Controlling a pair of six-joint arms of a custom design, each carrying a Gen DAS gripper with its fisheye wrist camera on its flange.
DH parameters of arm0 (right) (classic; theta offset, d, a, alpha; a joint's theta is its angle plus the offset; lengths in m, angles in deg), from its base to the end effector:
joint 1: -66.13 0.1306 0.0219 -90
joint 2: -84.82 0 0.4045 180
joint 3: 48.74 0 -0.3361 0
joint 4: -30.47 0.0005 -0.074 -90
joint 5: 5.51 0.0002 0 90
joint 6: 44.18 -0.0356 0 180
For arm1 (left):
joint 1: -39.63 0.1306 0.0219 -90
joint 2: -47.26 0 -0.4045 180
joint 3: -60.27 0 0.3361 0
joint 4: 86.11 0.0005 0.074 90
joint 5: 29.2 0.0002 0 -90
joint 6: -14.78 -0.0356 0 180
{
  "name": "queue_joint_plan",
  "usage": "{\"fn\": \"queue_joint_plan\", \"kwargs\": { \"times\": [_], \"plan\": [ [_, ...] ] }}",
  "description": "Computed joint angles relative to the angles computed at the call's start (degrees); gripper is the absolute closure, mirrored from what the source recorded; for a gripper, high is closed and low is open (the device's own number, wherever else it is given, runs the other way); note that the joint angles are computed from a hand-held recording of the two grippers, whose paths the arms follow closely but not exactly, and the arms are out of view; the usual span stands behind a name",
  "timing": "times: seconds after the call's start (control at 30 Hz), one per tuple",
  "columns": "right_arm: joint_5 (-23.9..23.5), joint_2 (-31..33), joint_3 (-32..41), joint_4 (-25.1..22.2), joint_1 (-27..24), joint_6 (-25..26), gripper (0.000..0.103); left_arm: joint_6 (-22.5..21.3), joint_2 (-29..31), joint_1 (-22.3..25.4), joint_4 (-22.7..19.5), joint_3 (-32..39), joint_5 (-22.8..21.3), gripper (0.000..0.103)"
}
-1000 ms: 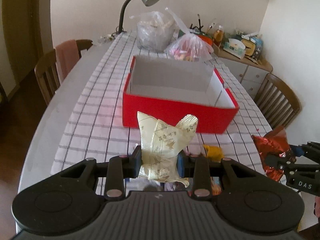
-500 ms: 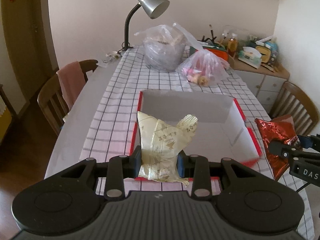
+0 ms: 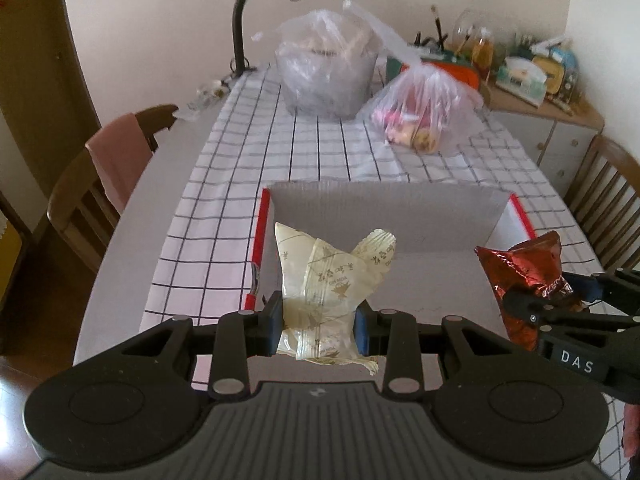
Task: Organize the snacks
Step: 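Lower both bags into the red box and open both grippers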
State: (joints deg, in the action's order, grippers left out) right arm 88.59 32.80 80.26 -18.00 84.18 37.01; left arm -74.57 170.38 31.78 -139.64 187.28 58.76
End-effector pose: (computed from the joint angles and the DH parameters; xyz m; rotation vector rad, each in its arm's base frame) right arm 0.6482 0.2080 0.3746 -0.1600 2.3951 0.1335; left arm 0.6431 -0.0879 0.4086 0.1371 2.4327 -0.0231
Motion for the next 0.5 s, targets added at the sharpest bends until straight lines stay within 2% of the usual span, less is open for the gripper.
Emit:
{"fn": "queue_joint_plan", "kwargs": {
  "times": [0.1,0.3,0.5],
  "plan": [
    [-0.7,1.7,1.8,-1.5,-0.1,0.5,0.056,-1.0,3.4,-0.1,-3.1,4.3,0.0,0.069],
    [-1.0,3.7,3.7,-3.2,0.5,1.2,0.056,-2.5,7.2,-0.2,-6.4,8.1,-0.4,0.069],
    [-0.9,4.7,4.4,-3.8,1.2,2.0,0.057,-3.5,9.5,-0.5,-8.5,9.4,-1.0,0.069]
  ]
}}
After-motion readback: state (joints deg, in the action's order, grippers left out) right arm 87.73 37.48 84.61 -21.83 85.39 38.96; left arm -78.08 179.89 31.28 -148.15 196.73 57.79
